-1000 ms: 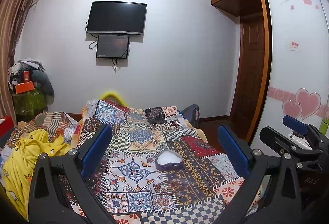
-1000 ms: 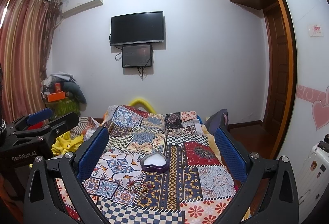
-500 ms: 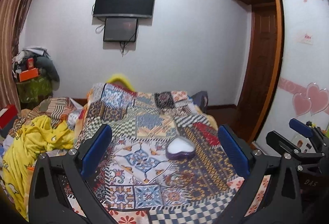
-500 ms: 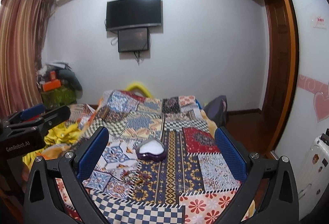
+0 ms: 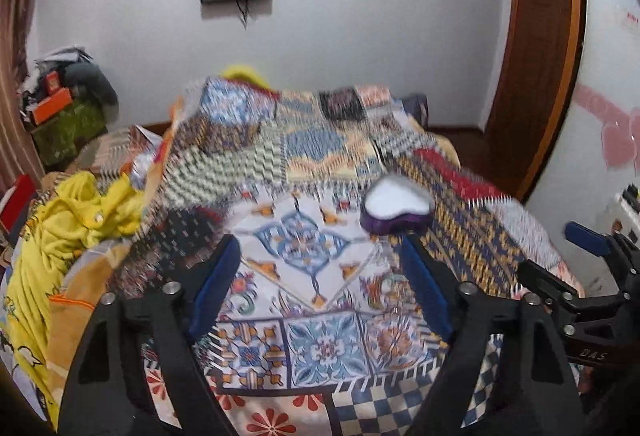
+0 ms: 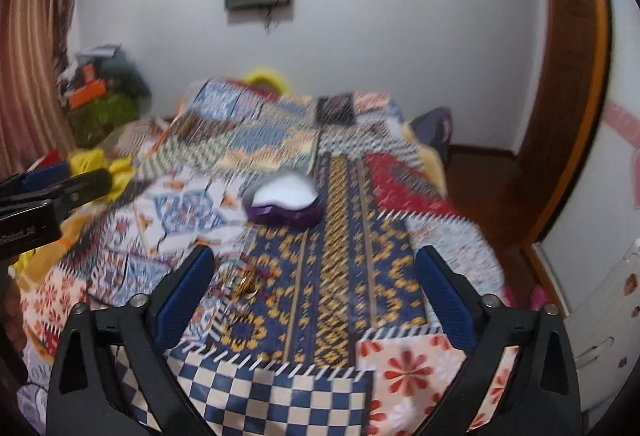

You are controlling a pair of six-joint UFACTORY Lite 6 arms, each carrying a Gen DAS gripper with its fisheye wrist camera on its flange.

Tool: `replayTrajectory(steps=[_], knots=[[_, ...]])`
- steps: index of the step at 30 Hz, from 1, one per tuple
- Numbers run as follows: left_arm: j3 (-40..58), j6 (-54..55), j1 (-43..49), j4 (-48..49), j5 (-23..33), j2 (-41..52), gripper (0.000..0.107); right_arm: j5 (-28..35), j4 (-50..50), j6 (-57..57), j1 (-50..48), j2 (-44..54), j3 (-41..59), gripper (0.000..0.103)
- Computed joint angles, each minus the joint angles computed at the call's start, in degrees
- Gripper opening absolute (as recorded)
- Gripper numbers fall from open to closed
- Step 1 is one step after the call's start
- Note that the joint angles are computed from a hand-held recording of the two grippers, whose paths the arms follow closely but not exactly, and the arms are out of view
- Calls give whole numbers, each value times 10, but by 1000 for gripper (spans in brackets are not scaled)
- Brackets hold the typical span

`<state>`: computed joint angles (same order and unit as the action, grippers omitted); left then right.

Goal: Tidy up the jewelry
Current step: 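Lower the right tool to the jewelry pile and grasp the silver ring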

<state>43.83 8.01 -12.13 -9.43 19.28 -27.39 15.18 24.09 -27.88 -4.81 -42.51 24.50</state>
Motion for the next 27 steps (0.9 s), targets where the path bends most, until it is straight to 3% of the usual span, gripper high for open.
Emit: replayTrajectory(steps=[3,9,13,16,19,22,27], knots=[[-6,25,1,-22,-3,30,67,-7,131,-141,5,61,1,79],[-13,139,21,-134,19,77,52,3,290,-305,25,166,18,58],[-15,176,26,-170,34,96,50,23,380,-411,17,227,34,50],[-15,252,40,-248,57,109,50,24,416,-456,23,271,46,38],[-15,236,26,-233,48,114,50,0,433,-480,34,273,42,30],[-15,233,10,-236,45,120,50,-6,445,-496,29,272,40,14],[-10,225,-29,-228,35,138,40,13,472,-533,0,268,39,14]])
